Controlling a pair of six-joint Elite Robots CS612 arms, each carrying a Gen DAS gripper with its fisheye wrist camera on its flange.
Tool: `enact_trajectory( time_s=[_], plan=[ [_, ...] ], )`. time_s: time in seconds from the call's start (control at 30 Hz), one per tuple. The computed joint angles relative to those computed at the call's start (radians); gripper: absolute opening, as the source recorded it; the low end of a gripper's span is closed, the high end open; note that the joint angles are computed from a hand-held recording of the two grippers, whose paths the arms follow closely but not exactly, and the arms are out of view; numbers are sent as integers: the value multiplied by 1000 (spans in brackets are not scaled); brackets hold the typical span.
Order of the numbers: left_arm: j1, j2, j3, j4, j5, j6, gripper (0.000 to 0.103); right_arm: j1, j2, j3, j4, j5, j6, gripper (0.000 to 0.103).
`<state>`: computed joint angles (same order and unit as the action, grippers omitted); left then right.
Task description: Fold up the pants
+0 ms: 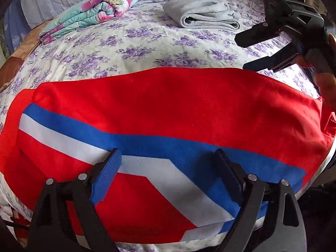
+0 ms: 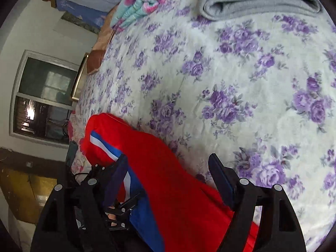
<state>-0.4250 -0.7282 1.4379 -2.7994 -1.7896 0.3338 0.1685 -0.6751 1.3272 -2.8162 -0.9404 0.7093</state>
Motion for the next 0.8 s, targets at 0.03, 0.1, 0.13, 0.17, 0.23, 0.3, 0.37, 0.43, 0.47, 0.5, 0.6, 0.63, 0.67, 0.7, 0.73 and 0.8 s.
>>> enact_trajectory(
  time_s=[0.03, 0.1, 0.13, 0.17, 0.23, 0.3, 0.37, 0.43, 0.47, 0.5, 0.6, 0.63, 0.67, 0.7, 0.73, 0.8],
  plan=[
    [4, 0, -4, 14, -8, -5, 87, -5, 11, -8, -3, 67, -2, 79],
    [13, 1, -15, 44, -25, -15, 87, -9, 30, -27, -2, 176, -2, 79],
    [16, 1, -19, 56, -31, -18, 87, -8, 34, -38, 29, 203, -28, 80],
    [17, 1, -21, 64, -33, -18, 87, -4, 35, -47, 68, 217, -55, 80],
    [16, -2, -20, 73, -29, -12, 87, -2, 50, -62, 82, 272, -46, 81],
    [16, -4, -21, 80, -25, -7, 87, -1, 65, -81, 79, 315, -32, 82],
    [17, -5, -22, 87, -28, -10, 87, 2, 90, -117, 36, 347, -4, 83],
    [16, -5, -22, 89, -27, -10, 87, 7, 113, -158, 27, 359, 13, 84],
    [16, -5, -22, 90, -27, -10, 87, 11, 128, -187, 41, 363, 13, 85],
    [16, -5, -23, 92, -28, -10, 88, 16, 141, -213, 60, 367, 5, 85],
    [15, -6, -20, 89, -28, -9, 88, 25, 166, -257, 56, 325, -19, 85],
    [15, -7, -19, 88, -29, -8, 88, 26, 168, -251, 13, 298, -6, 85],
    [15, -6, -21, 88, -31, -9, 88, 27, 167, -241, -59, 255, 28, 85],
    [16, -6, -21, 88, -34, -11, 88, 27, 170, -232, -146, 220, 66, 85],
    [17, -6, -21, 88, -39, -11, 88, 25, 166, -213, -239, 173, 102, 84],
    [18, -6, -22, 89, -45, -13, 88, 25, 152, -178, -357, 58, 139, 84]
  ],
)
